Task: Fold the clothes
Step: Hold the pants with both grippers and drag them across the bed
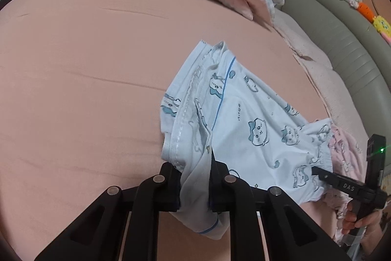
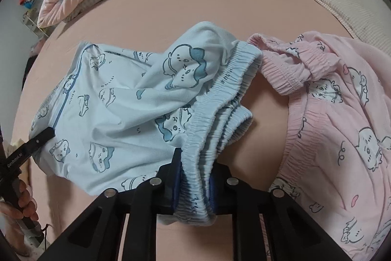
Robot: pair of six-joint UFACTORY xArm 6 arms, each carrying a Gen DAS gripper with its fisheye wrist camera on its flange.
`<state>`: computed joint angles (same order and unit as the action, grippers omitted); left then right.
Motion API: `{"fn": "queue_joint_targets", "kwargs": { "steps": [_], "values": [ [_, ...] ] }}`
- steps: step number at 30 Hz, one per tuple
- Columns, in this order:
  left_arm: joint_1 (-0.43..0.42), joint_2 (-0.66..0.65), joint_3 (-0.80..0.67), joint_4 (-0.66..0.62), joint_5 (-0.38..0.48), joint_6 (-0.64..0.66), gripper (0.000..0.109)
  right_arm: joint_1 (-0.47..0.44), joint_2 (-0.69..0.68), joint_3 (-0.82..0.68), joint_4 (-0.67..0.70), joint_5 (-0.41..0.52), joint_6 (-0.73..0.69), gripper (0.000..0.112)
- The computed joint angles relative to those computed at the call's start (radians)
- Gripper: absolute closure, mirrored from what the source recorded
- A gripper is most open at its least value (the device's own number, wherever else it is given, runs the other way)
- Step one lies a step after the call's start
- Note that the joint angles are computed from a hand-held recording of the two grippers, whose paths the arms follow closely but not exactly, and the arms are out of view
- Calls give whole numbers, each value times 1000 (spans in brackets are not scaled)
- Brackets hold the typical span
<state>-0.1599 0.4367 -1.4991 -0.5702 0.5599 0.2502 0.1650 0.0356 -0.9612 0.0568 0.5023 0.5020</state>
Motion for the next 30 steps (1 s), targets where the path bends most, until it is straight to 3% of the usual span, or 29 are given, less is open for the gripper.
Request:
{"fn": "queue_joint_targets", "kwargs": {
  "steps": [7,13,23,30],
  "values": [
    [-23,-4,-8,30,-20,-36,96,24,-23,23,18,-16,-14,98],
    [-19,-80,89,45,-61,9,96,44,-46,46,65,-19,-63,98],
    [41,-183,230,-80,-43,95,96,100,-79,102,144,-34,-143,97],
    [75,-240,299,-53,-22,83,96,152,-101,127,158,-34,-179,97]
  ]
}}
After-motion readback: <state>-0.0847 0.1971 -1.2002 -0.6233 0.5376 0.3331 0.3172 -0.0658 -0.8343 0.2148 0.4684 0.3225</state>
